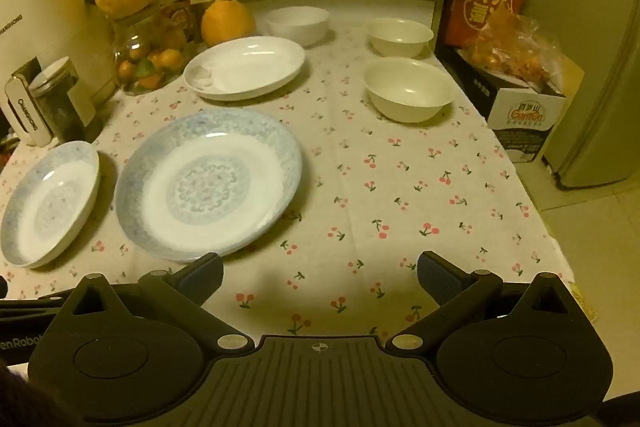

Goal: Organize plates and bowls

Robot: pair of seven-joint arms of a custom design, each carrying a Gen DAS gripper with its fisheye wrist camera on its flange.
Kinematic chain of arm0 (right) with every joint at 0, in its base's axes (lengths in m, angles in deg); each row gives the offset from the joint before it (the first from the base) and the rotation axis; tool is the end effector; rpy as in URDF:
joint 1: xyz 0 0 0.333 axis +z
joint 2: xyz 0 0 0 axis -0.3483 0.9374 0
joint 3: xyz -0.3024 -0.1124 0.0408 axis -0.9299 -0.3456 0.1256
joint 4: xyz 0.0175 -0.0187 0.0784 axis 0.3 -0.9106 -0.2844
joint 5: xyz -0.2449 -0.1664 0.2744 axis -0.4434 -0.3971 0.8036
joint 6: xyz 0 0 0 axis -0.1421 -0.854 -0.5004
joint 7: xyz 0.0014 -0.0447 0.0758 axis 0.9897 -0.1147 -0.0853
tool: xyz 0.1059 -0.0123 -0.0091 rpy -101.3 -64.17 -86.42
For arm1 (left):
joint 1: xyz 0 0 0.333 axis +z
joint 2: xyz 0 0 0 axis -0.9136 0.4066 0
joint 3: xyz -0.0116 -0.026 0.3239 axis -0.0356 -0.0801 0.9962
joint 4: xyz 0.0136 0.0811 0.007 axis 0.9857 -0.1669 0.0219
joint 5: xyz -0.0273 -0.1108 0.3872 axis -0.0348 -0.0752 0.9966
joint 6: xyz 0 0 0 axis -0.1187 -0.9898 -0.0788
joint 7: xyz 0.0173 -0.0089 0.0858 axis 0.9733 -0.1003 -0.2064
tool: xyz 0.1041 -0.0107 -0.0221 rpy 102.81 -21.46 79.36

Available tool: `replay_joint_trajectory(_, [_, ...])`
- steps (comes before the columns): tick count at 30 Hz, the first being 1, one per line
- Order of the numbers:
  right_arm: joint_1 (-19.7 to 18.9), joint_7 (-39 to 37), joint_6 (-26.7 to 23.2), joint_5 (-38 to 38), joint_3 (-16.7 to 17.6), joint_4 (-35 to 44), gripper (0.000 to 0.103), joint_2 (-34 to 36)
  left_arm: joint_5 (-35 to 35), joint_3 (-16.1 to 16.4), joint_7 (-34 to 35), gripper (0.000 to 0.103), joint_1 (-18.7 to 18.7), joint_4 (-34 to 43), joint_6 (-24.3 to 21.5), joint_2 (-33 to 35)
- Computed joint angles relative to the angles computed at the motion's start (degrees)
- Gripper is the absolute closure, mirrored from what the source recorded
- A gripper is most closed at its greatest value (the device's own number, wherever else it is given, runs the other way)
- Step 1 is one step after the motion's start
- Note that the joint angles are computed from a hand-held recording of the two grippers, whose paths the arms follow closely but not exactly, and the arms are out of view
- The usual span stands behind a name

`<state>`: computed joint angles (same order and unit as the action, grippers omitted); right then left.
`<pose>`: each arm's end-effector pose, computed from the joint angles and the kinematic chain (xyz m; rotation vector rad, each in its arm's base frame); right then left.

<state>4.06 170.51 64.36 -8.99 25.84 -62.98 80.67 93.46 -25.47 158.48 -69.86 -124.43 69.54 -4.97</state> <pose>0.4993 0.3092 0.5302 -1.4711 2.2372 -0.7318 0.5296 -0.1475 0.5298 -1.6310 2.1337 -0.5174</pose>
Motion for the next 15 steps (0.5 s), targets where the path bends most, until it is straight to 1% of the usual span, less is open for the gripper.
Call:
replay_joint_trajectory(3, [0.0,-0.1,0.4,1.0,-0.1,0.1,0.0,0.3,-1.0,0.4,0.4,0.0,0.0,0.6,-0.3,0.4])
replay_joint_trajectory(6, [0.0,-0.3,1.2,2.1,-0.2,0.0,0.0,0.3,-0.7,0.3,0.0,0.0,0.2,0.0,0.8,0.2])
replay_joint_trajectory(9, [-0.1,-0.6,2.1,2.9,-0.3,-0.6,0.0,-0.2,-1.7,0.6,1.3,0.0,0.1,0.1,0.5,0.1])
replay_joint_trajectory(10, [0.1,0.2,1.4,0.7,0.1,-1.9,0.0,-1.7,-1.7,0.6,1.2,0.0,0.2,0.1,0.5,0.0])
replay_joint_trajectory(15, [-0.3,0.0,1.8,0.9,0.1,-1.4,0.0,-0.7,-1.5,0.4,0.7,0.0,0.3,0.3,0.5,0.2])
